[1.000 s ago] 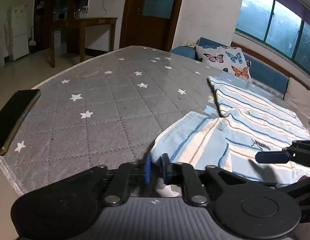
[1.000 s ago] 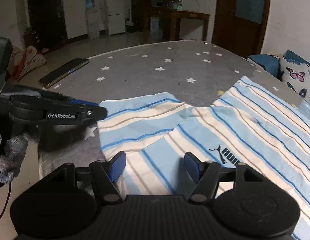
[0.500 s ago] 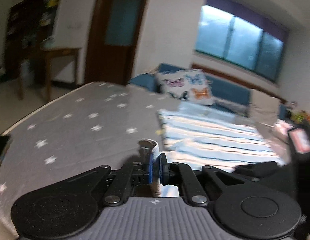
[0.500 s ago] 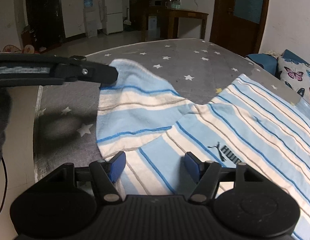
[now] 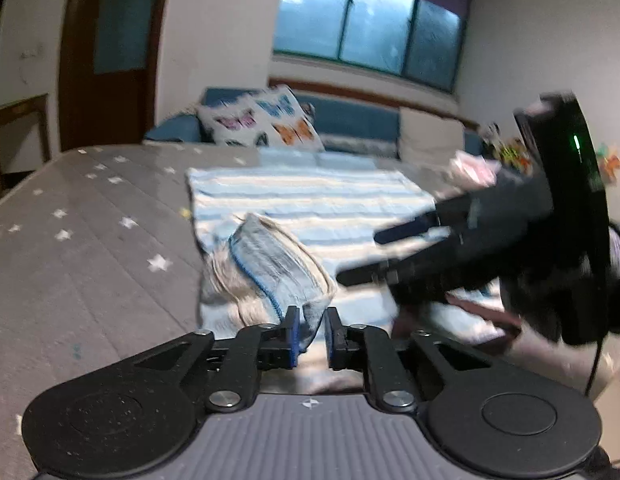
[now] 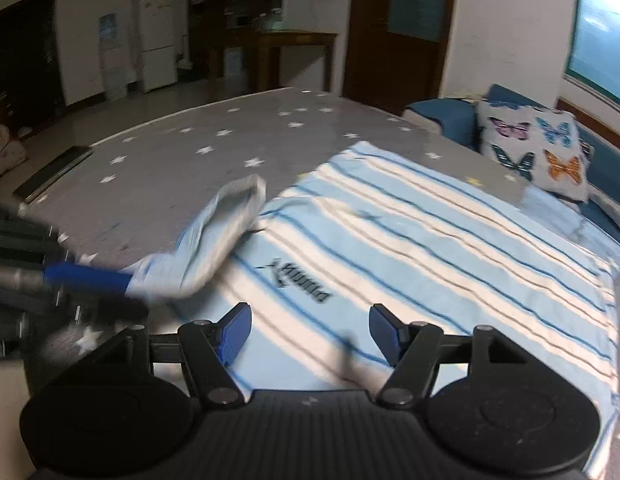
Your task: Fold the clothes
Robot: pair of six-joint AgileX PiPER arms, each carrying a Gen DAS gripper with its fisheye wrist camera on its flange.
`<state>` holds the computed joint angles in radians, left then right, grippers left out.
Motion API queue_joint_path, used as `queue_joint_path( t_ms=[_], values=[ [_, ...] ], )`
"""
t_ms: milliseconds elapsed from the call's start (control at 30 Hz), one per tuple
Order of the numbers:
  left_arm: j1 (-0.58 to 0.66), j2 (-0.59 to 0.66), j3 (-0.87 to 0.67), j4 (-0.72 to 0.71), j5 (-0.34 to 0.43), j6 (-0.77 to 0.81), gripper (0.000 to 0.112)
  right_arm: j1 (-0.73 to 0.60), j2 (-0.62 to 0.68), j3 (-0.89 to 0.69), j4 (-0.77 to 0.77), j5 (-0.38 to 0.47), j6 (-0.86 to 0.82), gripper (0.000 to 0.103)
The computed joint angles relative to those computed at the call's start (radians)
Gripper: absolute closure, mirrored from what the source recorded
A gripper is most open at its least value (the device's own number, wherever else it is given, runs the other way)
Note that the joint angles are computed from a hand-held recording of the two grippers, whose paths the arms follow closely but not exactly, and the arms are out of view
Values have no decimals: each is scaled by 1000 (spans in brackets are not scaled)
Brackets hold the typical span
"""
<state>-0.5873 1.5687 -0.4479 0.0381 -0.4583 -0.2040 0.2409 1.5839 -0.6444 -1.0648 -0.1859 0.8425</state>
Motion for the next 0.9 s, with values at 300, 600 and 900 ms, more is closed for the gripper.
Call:
queue_joint_path(
  t_ms=[300,600,900],
  values=[
    [77,-69,10,8,21,35,76,-37,3,-8,-47,-65,49,36],
    [108,30,-9,-50,96,120,82,26,77,-69,-91,-108,85,39],
    [117,40,22,-34,75,129,78,37,213,-215,-330,-164,343,59]
  ],
)
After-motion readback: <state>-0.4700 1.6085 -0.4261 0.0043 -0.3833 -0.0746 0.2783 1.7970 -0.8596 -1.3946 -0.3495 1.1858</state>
